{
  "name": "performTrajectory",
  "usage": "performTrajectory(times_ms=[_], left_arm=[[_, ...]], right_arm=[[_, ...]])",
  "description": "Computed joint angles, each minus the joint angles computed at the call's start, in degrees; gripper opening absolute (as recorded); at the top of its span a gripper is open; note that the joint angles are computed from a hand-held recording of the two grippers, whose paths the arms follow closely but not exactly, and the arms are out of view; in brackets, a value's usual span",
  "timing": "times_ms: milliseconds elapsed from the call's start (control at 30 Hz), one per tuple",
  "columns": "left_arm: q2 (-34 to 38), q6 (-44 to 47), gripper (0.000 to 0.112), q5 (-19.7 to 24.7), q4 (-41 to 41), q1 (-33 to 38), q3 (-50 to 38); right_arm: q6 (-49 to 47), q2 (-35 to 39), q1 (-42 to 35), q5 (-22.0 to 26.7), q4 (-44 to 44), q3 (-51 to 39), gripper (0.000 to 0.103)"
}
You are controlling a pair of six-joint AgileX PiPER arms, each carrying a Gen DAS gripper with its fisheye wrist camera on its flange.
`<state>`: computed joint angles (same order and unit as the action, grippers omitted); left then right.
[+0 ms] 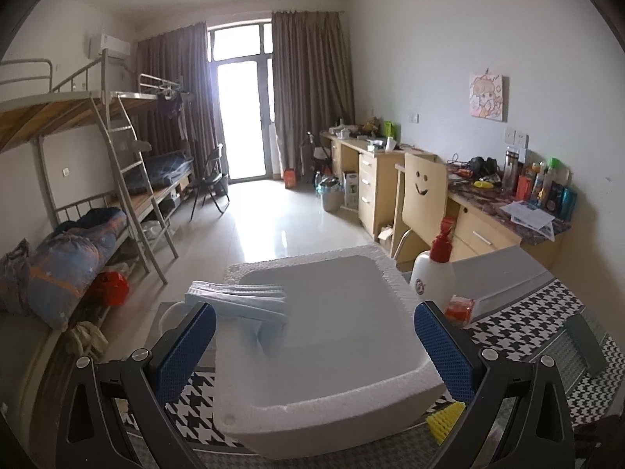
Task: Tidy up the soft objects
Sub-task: 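Carry the grey sock toward the white foam box with the right tool while the left tool withdraws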
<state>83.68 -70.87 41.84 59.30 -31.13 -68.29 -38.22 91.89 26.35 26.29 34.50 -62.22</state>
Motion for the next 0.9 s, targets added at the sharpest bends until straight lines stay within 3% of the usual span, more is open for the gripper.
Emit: performTrajectory(times_ms=[233,900], left_arm=[[-3.5,-3.4,0.102,0.0,2.8,-2.8,3.4],[-9.0,-16.5,0.102,5.3,11.3,-11.7,12.7]], right_arm=[[-1.2,-2.6,-0.6,-0.1,1.6,0.5,0.011],[-0.7,-7.0,-0.1,-1.0,1.4,-1.5,0.011]])
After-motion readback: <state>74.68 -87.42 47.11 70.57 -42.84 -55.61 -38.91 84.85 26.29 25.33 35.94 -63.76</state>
